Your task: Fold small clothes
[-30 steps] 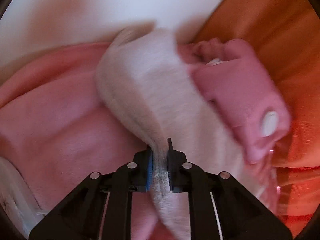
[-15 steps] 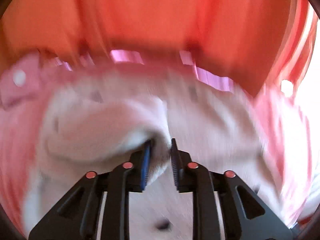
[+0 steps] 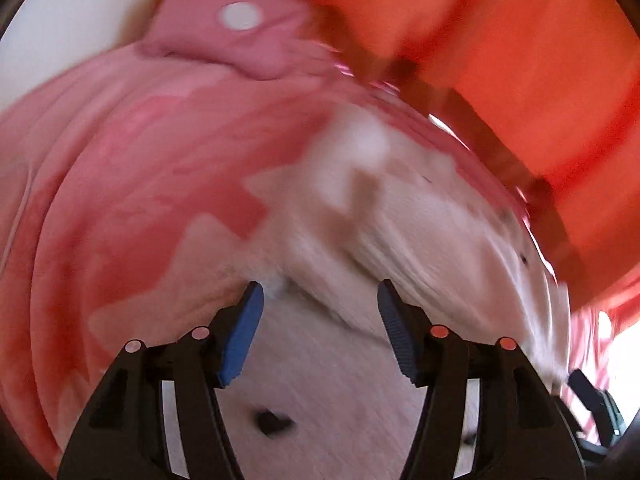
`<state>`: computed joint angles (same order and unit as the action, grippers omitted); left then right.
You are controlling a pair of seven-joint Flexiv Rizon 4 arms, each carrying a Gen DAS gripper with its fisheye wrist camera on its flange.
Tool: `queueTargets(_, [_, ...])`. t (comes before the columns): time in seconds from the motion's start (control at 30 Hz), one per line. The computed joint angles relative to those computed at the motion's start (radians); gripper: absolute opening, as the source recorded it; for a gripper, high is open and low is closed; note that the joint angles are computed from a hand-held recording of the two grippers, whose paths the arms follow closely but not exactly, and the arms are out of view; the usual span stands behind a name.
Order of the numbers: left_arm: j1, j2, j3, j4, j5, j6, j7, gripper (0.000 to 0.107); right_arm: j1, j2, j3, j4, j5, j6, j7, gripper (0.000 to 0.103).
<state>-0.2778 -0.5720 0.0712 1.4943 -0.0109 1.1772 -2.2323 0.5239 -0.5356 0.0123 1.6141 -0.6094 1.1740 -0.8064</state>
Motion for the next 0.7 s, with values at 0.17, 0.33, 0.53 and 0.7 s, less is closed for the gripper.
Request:
queueTargets(0.17, [-0.005, 0.008, 0.031, 0.048, -0.002, 0.041, -0.052, 0.038, 0.054, -0.245, 0.019, -0.379, 0.103, -0.26, -0.237, 0.045])
queueTargets(0.33, [0.037, -0.006, -0.002, 0.044, -0.018, 0.059, -0.005, 0.035, -0.027, -0.1, 0.006, -0.187, 0.252, -0.007, 0.002, 0.012])
queueTargets(0.53, [0.053, 0.034, -0.058, 0.114, -0.068, 0.122, 0.059, 0.05, -0.169, 0.073, 0.023, 0.174, 0.376, 0.114, 0.244, 0.022])
queueTargets(0.7, [0.107, 0.041, -0.189, 0.183, -0.234, 0.214, 0.136, 0.074, -0.173, 0.112, 0.017, 0.27, 0.408, 0.329, 0.263, 0.069])
